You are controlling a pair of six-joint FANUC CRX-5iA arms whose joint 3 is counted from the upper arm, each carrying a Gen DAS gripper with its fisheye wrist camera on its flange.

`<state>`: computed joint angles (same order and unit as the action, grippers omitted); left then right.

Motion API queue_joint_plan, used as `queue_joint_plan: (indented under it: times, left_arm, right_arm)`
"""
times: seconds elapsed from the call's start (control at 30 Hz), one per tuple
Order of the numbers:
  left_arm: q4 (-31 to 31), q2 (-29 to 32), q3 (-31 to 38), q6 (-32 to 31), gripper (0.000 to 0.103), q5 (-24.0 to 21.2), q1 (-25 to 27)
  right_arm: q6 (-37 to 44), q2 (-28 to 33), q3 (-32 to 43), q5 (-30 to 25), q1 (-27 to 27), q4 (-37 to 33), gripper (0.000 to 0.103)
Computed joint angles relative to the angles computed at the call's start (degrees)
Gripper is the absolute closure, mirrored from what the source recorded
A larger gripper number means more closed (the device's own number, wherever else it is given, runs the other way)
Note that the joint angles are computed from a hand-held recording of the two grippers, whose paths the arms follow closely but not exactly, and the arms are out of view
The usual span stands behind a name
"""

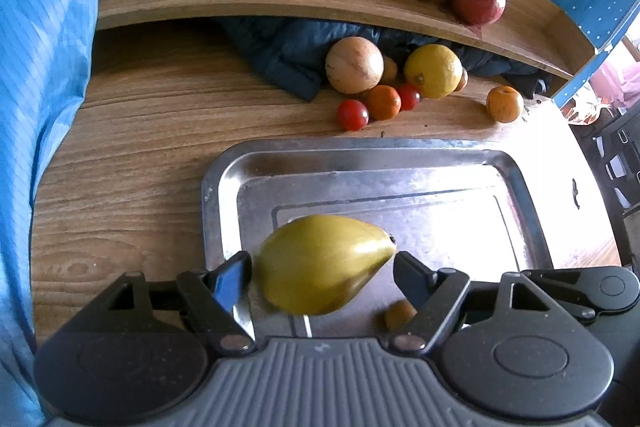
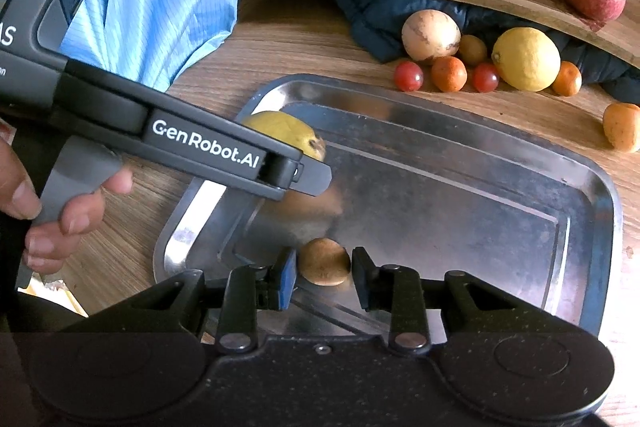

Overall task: Organize fruits
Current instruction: 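Open the left tool releasing the pear while the right tool releases the brown fruit, then move both open tools back toward the fruits under the shelf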

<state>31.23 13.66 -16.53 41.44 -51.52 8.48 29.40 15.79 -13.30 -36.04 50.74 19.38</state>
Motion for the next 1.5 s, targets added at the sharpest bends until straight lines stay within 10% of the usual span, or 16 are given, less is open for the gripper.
queue_joint_plan:
  times: [0.7,1.5]
  left_arm:
    - [-5.2,-12.8,-9.1,2.2,0.001,5.3,3.2]
    - [-23.4,-17.2,-6.7,14.1,0.0,1.0,5.7]
  right_arm:
    - [-17.9,-7.2,-9.8,-1.8,5.3,15.1,0.008]
    - [-20.2,-9.4,-9.9,-12.7,9.3,15.7,0.001]
